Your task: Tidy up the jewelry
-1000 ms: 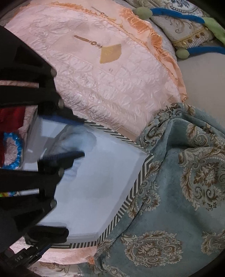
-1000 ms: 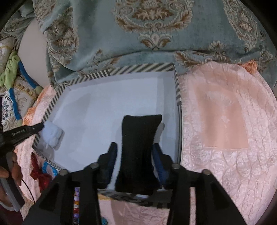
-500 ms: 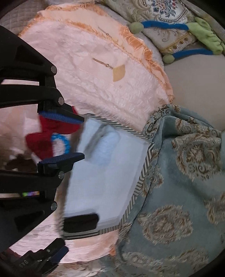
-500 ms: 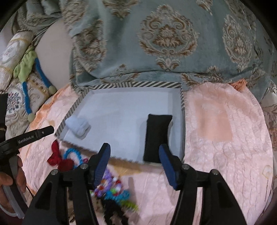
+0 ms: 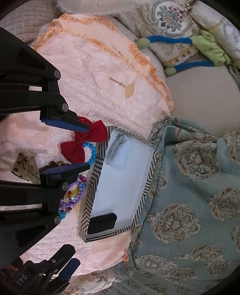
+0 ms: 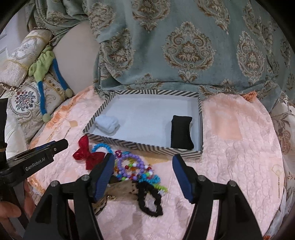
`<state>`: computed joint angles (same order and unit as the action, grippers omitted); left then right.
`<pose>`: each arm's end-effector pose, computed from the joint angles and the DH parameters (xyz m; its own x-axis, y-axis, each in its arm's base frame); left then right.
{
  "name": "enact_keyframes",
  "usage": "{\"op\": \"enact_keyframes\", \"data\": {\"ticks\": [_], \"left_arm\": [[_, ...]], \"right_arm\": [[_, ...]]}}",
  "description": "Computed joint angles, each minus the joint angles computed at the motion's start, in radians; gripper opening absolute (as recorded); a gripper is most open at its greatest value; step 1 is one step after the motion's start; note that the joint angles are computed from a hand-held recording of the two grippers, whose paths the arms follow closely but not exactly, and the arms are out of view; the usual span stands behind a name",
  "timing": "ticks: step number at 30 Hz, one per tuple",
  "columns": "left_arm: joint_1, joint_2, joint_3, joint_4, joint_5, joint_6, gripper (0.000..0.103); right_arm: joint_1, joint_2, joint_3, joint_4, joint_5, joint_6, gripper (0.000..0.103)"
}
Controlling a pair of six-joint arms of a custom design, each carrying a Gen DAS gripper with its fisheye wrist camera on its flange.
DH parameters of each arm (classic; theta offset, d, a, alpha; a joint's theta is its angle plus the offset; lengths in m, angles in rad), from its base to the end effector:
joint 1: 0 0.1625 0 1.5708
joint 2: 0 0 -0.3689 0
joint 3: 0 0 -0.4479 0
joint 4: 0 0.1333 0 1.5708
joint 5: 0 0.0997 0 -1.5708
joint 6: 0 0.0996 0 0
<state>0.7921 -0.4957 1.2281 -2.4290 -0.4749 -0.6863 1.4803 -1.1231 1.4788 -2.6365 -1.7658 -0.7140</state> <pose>-0.3774 -0.6984 0.0058 -0.7540 -0.2605 -0.6030 0.2831 0.6995 -0.6562 0.0486 -0.7262 0.3300 -0.7746 -0.3325 0.5379 -0.5805 0.7112 -0.3964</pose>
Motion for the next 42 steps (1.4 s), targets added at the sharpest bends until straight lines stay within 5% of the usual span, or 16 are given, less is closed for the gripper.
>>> {"op": "enact_keyframes", "data": {"ticks": [19,42], "left_arm": [[-0.055,-0.050,0.102,-0.044,0.063,-0.009,0.017],[-0.058,-0.049,0.111,-0.008,0.068,-0.034,0.017]], "right_arm": [[0.016,-0.105,0.121,-0.041,0.029,-0.020,0.069],[0.014,-0.115,0.129,-0.053,0.017,-0.007,0.072]]}}
